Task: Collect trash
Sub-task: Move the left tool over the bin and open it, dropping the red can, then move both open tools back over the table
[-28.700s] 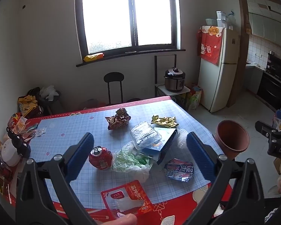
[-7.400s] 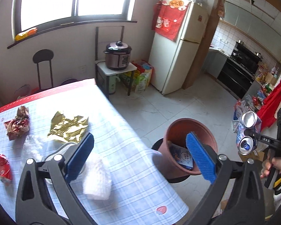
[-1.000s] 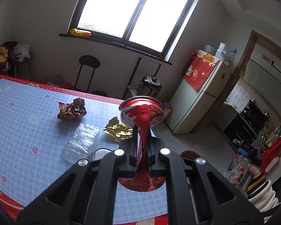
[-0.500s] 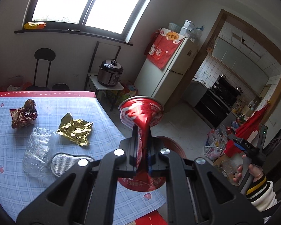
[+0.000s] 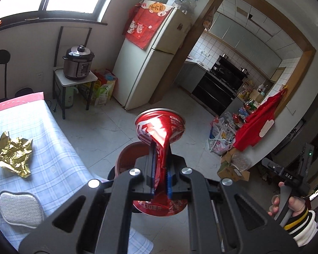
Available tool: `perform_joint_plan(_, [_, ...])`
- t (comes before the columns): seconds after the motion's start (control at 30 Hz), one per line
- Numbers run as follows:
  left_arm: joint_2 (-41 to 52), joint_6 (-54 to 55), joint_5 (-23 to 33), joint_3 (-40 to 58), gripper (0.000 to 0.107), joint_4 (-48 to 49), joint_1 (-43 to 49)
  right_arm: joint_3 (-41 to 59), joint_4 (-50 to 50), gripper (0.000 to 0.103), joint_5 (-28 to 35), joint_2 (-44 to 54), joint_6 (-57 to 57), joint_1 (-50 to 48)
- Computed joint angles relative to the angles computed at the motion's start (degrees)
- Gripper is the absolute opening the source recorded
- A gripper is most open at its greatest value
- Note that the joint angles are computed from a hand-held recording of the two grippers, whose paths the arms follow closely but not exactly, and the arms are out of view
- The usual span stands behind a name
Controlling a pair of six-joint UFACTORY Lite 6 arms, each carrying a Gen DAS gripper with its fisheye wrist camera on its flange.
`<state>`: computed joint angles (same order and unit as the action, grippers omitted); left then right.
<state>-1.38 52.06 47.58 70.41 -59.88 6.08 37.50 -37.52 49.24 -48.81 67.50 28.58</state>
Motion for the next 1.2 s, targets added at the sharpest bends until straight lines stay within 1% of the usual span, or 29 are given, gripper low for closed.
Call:
perform_joint_plan(0.13, [7.48, -2.12, -7.26, 4.42, 0.011, -0.48, -9.59, -0.79, 8.91, 0.098, -5.55, -0.74, -14.26, -12.4])
perform_joint_plan(0.2, [11.06, -2.17, -9.64, 7.45, 0.012, -0.99, -13.28, -0.91, 14.33, 0.098, -8.3, -0.5, -22.25, -18.56])
perform_joint_plan(0.23, [12.83, -2.35, -10.83, 9.18, 0.016, -0.5, -14.98, -1.15, 16.31, 0.098, -9.25, -0.55, -25.07, -20.64])
perform_joint_plan(0.27, [14.14, -3.68, -12.54, 10.76, 0.039, 1.46, -16.69, -1.29, 17.38, 0.098, -9.81, -0.47, -26.52, -21.74])
perform_joint_plan(0.33, [15.17, -5.27, -16.11, 12.23, 0.071, 3.93, -18.86, -1.72, 19.67, 0.098, -10.89, -0.38, -29.22, -23.74])
perform_joint_plan(0.37, [14.91, -5.54, -17.27, 12.21, 0.073, 4.47, -19.14, -2.02, 20.28, 0.098, -11.23, -0.47, -29.73, -24.04])
perform_joint_plan(0.43, [14.6, -7.33, -17.01, 13.02, 0.077, 6.5, -18.67, -2.29, 19.74, 0.098, -11.39, -0.49, -28.56, -23.05])
perform_joint_plan(0.47, [13.74, -7.51, -16.62, 12.74, 0.084, 6.73, -17.84, -2.27, 18.81, 0.098, -11.15, -0.55, -27.11, -22.05])
perform_joint_plan(0.5, [12.13, -6.75, -16.53, 11.48, 0.087, 6.19, -16.82, -2.11, 16.09, 0.098, -10.41, -0.44, -23.25, -19.35])
perform_joint_plan(0.57, [8.32, -7.12, -16.14, 8.89, 0.095, 7.41, -14.62, -1.36, 14.09, 0.098, -9.84, -0.16, -20.06, -16.86])
perform_joint_plan(0.63, [4.54, -7.7, -13.97, 7.19, 0.097, 8.91, -11.27, 0.0, 10.65, 0.098, -8.72, 0.67, -15.45, -13.12])
perform_joint_plan(0.77, [-4.03, -6.46, -9.61, 3.51, 0.097, 10.36, -2.66, 3.79, 1.62, 0.098, -4.94, 3.28, -3.95, -3.27])
perform_joint_plan(0.87, [-9.2, -4.38, -4.62, 2.18, 0.097, 10.2, 6.93, 7.51, -4.62, 0.098, -1.92, 6.94, 3.36, 4.29])
perform_joint_plan(1.03, [-12.0, 1.18, 6.33, 4.94, 0.097, 7.77, 25.63, 14.73, -12.77, 0.098, 2.49, 16.16, 11.3, 15.45])
perform_joint_plan(1.2, [-9.31, 7.09, 17.1, 9.59, 0.097, 5.44, 45.42, 22.45, -16.22, 0.098, 2.43, 26.37, 13.74, 21.19])
